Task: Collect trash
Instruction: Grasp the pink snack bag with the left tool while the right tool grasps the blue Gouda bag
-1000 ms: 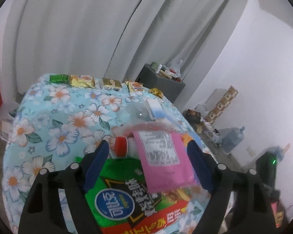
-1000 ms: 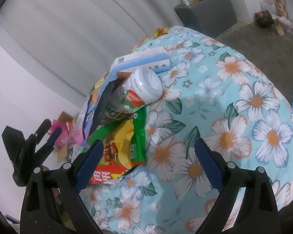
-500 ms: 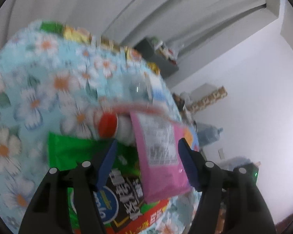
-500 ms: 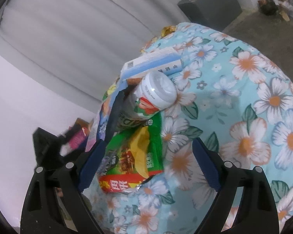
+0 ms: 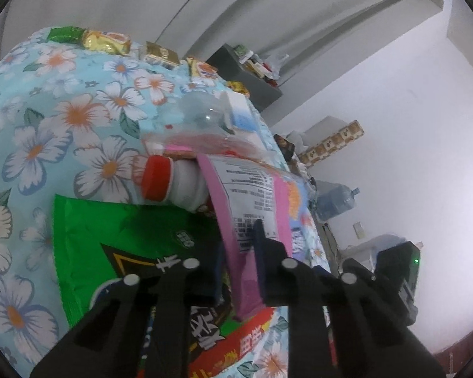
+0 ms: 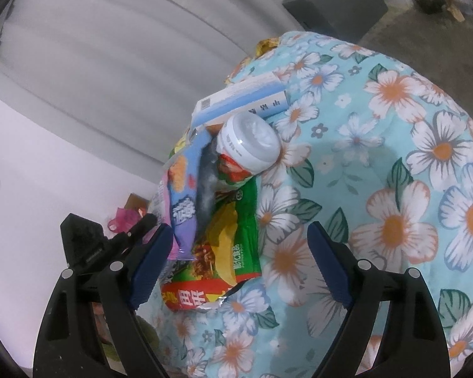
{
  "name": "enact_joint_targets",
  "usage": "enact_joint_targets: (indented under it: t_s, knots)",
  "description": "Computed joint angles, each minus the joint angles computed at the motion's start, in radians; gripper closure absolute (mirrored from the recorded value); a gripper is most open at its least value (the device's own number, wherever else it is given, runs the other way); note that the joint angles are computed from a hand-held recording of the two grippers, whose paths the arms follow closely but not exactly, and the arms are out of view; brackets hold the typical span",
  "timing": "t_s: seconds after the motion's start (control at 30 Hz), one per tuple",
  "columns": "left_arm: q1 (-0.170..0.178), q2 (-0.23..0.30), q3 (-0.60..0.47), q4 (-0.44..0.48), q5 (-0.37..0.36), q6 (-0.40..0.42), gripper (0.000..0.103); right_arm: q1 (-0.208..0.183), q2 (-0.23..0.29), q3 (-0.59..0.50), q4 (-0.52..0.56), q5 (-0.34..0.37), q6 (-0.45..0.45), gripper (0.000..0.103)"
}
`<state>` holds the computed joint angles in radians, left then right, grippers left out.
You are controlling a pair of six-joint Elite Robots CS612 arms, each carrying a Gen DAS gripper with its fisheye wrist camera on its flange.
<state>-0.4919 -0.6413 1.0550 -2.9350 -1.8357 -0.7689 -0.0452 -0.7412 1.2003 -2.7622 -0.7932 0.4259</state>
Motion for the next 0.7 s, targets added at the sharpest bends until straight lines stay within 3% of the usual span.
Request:
enact_joint_targets:
  t_s: [0.27,0.37,0.43,0.6,0.7]
  knots:
    - [-0.005,-0.023,0.056,-0.126,-0.063,-0.008,0.096,-0.006,0.003,0.007,-0.014,0.025,0.013,0.022]
    - [-0.007,-0.035,0.089,-0.176,-0.119,-0.007,0.097,-0.011,0.006,0.011,-0.034,0.041,0.033,0.022]
    - [-0.009,-0.044,0.110,-0.179,-0.143,0.003,0.097,-0.013,0.011,0.009,-0.045,0.053,0.055,0.022]
    - [-0.024,-0.076,0.177,-0.131,-0.122,0.020,0.097,-0.020,0.021,0.010,-0.062,0.077,0.101,0.022]
    - [-0.030,-0.078,0.196,-0.107,-0.141,0.007,0.097,-0.014,0.021,0.008,-0.041,0.066,0.084,0.023]
